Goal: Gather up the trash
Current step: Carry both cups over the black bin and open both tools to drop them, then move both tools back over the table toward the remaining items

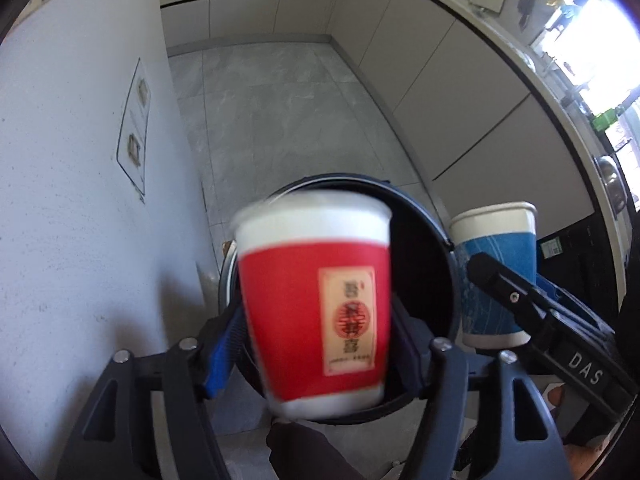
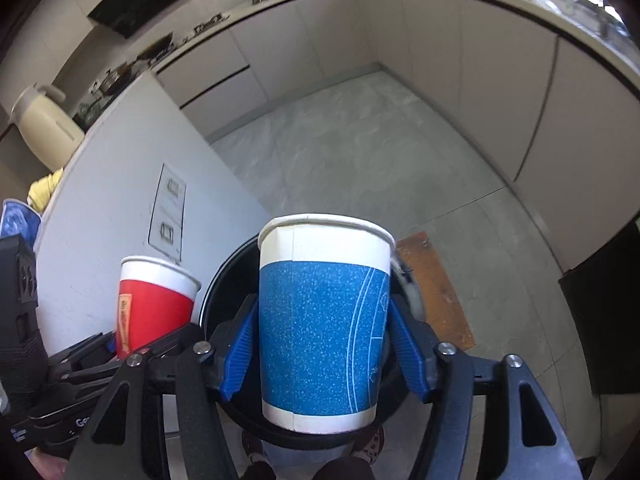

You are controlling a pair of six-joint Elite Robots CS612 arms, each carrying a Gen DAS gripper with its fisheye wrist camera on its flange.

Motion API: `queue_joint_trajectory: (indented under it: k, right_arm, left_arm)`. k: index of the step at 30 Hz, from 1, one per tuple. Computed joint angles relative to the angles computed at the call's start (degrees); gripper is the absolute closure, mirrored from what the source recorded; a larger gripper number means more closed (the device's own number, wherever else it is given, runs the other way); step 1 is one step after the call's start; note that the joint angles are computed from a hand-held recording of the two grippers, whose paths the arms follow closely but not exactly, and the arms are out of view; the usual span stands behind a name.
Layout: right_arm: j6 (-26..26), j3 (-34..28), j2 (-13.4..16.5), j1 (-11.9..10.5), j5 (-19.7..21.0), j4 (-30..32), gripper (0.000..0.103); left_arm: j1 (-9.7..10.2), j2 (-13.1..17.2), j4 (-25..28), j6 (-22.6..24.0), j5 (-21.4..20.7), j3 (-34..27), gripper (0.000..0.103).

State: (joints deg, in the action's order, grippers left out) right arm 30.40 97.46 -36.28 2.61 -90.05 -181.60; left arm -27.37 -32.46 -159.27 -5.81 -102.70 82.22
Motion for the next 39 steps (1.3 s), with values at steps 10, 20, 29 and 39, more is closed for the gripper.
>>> queue_joint_trajectory:
  k: [10,20,29,39]
  right_arm:
    - [1.5,-0.6,-0.5,0.6,-2.6,0.1,0.023]
    - [4.8,1.8,-4.6,3.1,-8.5,-2.0,0.023]
    - [6.1,0.0,-6.5,7.4,-11.3,-2.2,0.023]
    - [3.9,-8.4,-4.3,12.6,-11.0,1.1,0.023]
  left_arm:
    - [0.10,-3.4,-7.9,-1.0,2.0,3.9,0.027]
    - [2.38,-6.1,-10.6,2.7,-6.0,4.7,0.027]
    - [6.44,-8.2,-14.4,4.3,-4.4,7.2,0.027]
    - [11.96,-9.6,-17.3,1.4,0.5,8.8,0.027]
